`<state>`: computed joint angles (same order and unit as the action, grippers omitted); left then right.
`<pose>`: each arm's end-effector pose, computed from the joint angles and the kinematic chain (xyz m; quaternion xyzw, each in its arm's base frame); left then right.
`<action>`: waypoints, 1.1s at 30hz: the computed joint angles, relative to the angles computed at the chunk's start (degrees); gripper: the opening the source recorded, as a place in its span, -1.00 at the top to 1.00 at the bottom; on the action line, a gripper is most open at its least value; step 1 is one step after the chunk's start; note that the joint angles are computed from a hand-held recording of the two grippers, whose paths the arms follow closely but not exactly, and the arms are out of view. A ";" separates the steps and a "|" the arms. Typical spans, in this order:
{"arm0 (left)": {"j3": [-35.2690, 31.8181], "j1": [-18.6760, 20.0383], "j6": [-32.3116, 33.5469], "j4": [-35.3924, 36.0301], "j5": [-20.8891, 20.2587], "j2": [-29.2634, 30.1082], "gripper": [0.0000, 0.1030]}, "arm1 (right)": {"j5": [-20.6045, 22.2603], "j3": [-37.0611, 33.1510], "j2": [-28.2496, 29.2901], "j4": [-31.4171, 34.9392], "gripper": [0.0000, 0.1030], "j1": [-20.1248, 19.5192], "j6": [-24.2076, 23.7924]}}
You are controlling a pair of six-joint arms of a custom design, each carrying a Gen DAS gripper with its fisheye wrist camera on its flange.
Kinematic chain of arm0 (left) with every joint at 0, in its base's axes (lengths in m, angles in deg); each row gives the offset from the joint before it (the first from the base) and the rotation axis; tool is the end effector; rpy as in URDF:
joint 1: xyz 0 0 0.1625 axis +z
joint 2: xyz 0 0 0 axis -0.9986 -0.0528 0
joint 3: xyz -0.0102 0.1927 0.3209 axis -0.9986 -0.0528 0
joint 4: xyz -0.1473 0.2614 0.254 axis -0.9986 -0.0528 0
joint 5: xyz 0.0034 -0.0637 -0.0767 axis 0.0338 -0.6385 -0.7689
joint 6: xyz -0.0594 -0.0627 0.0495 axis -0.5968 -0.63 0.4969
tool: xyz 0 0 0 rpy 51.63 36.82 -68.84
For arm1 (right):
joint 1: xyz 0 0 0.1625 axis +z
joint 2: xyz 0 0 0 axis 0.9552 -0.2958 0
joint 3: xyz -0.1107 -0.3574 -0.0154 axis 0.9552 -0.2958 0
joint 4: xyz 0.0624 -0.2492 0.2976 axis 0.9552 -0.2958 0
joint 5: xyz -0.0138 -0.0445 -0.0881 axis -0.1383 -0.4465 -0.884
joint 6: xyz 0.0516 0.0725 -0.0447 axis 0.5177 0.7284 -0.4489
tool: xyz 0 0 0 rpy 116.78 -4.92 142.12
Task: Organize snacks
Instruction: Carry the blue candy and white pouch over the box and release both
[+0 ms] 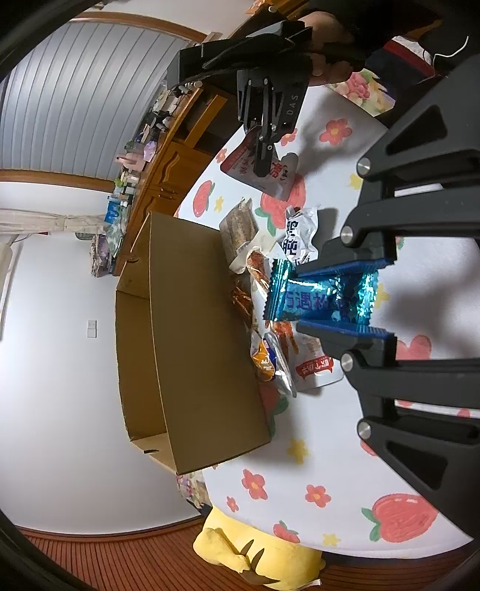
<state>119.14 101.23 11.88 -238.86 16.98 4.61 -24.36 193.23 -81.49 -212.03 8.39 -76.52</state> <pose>-0.2981 -0.2984 0.0231 0.1835 0.8585 -0.3874 0.2815 0.0557 -0.4185 0.2001 0.4058 -0.8512 0.2255 0.2449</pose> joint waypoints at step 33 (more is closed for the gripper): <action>-4.30 1.61 6.73 1.36 5.91 -2.28 0.59 | 3.98 -2.56 -5.84 6.23 0.73 7.89 0.69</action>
